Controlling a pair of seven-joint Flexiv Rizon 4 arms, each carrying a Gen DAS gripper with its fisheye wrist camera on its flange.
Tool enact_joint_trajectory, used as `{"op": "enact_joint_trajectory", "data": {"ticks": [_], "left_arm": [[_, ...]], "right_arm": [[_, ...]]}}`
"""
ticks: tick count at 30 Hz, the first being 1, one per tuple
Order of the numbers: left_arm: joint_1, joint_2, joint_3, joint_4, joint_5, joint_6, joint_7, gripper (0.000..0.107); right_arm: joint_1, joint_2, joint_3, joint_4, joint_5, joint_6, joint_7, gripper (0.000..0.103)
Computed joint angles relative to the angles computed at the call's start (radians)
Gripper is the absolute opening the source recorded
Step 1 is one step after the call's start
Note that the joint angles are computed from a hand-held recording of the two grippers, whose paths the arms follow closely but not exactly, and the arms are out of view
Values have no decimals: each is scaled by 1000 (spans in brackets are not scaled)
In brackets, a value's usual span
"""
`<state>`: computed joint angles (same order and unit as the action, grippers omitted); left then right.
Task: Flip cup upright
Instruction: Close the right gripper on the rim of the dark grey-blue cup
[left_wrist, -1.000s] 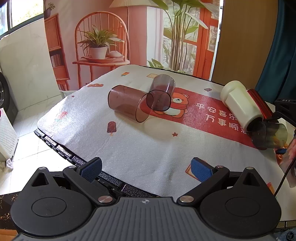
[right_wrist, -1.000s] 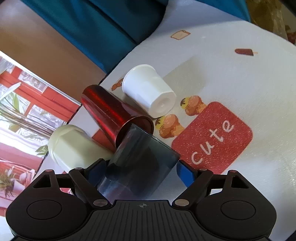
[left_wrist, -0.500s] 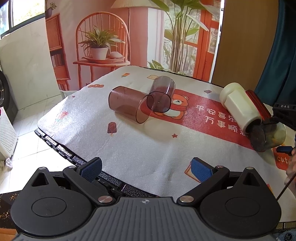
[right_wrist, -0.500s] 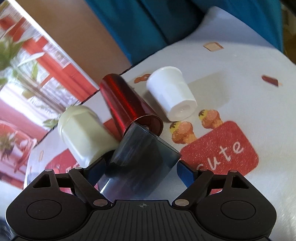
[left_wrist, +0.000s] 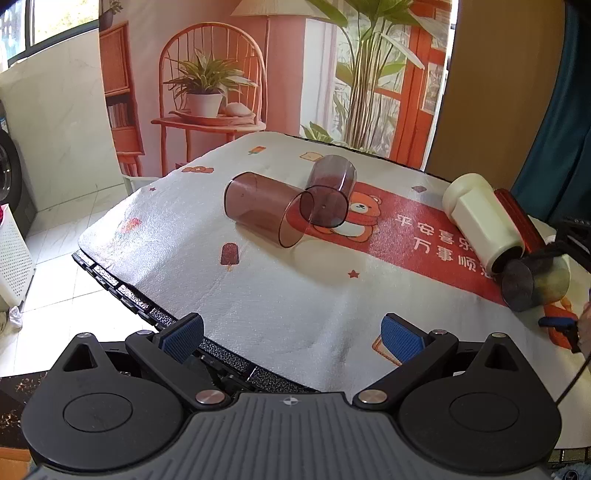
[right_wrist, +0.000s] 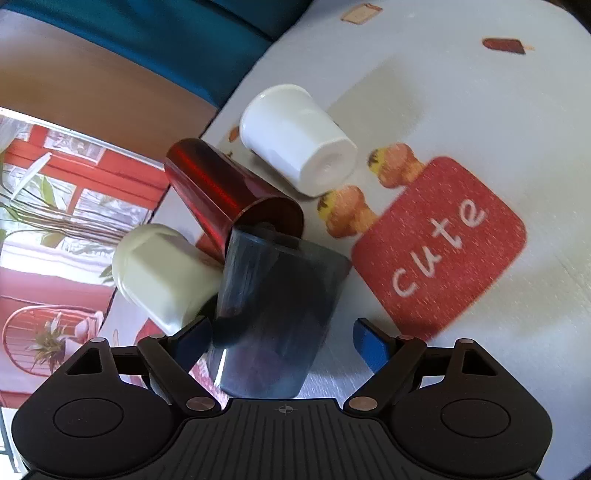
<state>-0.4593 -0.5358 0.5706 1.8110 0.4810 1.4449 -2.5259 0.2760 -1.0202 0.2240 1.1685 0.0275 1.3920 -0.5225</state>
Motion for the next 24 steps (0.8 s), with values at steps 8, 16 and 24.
{"op": "enact_joint_trajectory", "data": {"ticks": [8, 16, 24], "left_arm": [[49, 1, -50, 7, -9, 16, 20, 103], [43, -4, -42, 11, -26, 17, 27, 103], [36, -4, -35, 11, -29, 13, 31, 103]], "right_arm": [[-59, -7, 96, 29, 60, 63, -60, 79], [13, -28, -12, -20, -5, 52, -44, 76], [18, -25, -29, 3, -59, 91, -71, 73]]}}
